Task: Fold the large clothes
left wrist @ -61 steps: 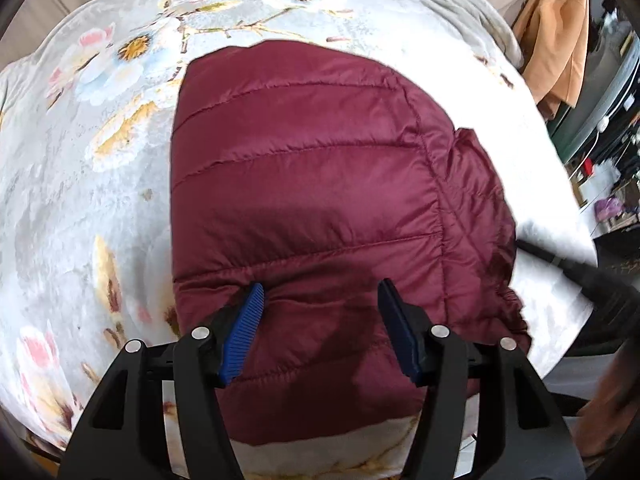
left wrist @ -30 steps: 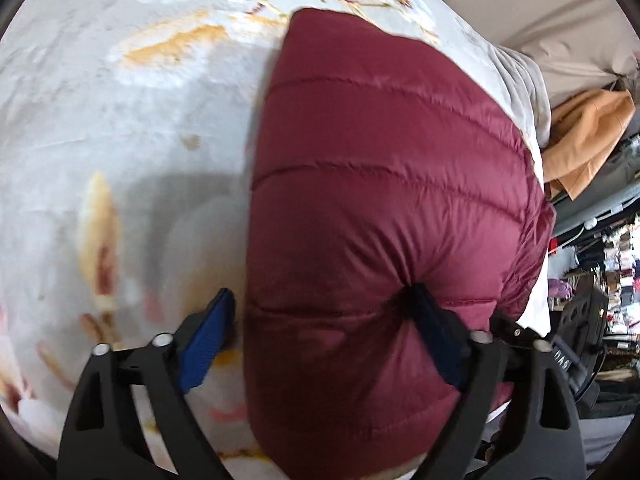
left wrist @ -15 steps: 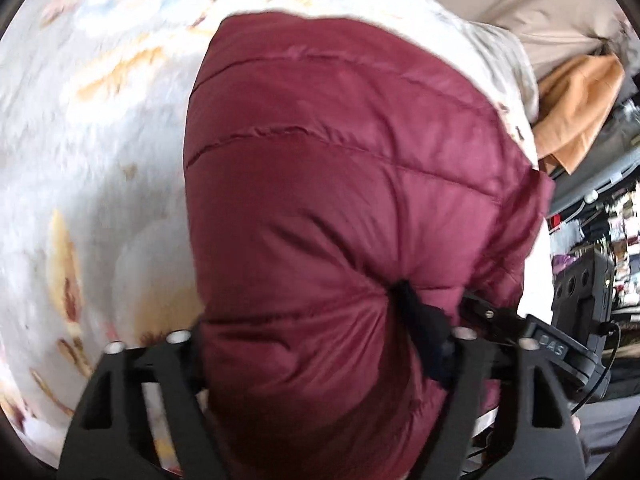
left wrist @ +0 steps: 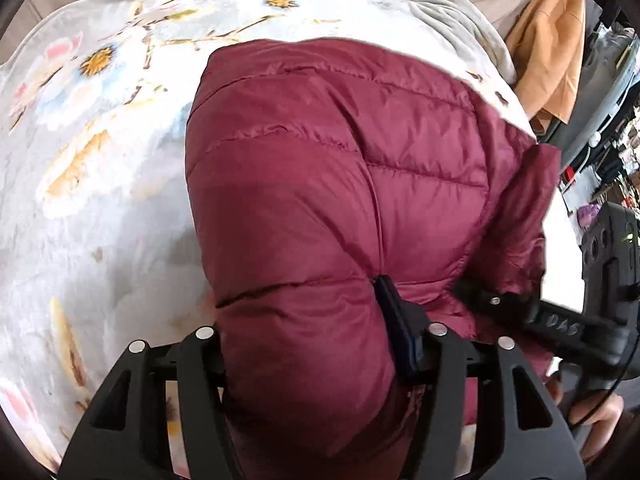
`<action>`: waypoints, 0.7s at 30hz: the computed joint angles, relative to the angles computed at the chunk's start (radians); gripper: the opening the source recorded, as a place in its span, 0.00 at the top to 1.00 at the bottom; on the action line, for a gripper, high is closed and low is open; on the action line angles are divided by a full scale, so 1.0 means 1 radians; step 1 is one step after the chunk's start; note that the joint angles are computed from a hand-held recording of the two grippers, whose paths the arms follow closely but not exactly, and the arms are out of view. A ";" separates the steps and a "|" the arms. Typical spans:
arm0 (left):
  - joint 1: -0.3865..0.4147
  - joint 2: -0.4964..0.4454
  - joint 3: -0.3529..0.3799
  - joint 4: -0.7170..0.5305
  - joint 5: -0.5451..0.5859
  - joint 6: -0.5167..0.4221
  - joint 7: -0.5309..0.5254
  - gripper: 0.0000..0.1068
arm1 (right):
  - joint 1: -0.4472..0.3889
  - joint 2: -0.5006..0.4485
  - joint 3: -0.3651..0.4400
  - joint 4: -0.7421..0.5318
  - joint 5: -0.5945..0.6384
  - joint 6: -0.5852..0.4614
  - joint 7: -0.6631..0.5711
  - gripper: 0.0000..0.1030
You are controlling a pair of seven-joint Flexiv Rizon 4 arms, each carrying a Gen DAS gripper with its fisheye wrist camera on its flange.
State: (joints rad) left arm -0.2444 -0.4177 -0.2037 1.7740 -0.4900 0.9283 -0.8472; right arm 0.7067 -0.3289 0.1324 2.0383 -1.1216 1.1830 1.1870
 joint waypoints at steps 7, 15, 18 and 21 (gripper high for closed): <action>0.016 0.039 0.005 -0.009 -0.015 -0.056 -0.001 0.54 | 0.014 0.056 0.053 -0.014 0.079 -0.129 -0.110 0.77; 0.040 0.118 0.006 -0.015 -0.114 -0.107 0.088 0.57 | 0.065 0.113 0.097 -0.100 0.092 -0.345 -0.172 0.78; 0.045 0.158 0.007 -0.017 -0.179 -0.108 0.157 0.57 | 0.081 0.135 0.115 -0.132 0.079 -0.428 -0.195 0.78; 0.048 0.204 0.012 -0.013 -0.264 -0.094 0.241 0.57 | 0.104 0.132 0.122 -0.206 0.045 -0.527 -0.233 0.78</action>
